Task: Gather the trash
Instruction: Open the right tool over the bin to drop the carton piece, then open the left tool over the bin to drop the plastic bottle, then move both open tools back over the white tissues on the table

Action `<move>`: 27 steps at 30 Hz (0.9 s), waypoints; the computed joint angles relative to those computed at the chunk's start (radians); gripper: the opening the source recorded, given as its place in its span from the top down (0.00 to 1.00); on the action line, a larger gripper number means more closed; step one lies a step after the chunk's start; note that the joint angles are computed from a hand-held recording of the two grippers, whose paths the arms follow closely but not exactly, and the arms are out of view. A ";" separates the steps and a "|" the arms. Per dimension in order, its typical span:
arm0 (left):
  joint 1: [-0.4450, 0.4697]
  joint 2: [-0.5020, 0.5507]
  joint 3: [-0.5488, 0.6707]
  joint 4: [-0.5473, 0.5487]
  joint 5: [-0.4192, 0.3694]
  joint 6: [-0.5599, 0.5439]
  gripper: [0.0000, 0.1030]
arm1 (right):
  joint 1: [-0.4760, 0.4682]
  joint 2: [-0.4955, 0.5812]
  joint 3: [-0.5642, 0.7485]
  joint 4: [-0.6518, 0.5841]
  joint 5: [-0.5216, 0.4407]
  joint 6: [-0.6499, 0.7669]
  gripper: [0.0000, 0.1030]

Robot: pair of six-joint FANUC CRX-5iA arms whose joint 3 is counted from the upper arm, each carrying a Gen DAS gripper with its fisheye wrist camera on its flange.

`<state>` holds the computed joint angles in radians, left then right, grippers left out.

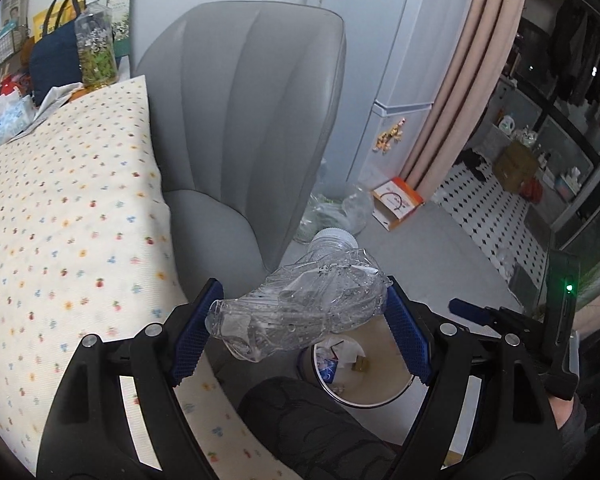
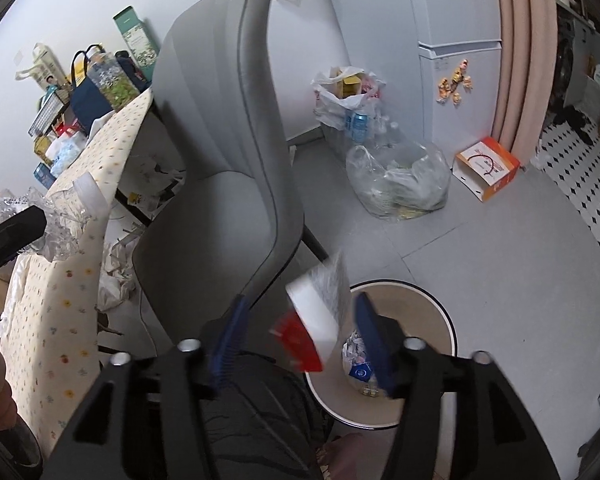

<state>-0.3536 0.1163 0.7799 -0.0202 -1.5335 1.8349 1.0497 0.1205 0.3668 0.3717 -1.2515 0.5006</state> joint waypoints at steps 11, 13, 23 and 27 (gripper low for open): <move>-0.058 0.081 0.065 0.020 -0.023 -0.022 0.23 | -0.002 -0.111 -0.127 0.088 -0.007 -0.119 0.26; -0.073 0.105 0.089 0.027 -0.030 -0.030 0.23 | -0.003 -0.142 -0.159 0.111 -0.014 -0.149 0.24; -0.110 0.155 0.096 0.147 0.037 -0.069 0.10 | -0.008 -0.267 -0.284 0.191 -0.050 -0.282 0.24; -0.111 0.100 0.043 0.116 0.103 -0.073 0.06 | -0.003 -0.274 -0.292 0.190 -0.043 -0.286 0.24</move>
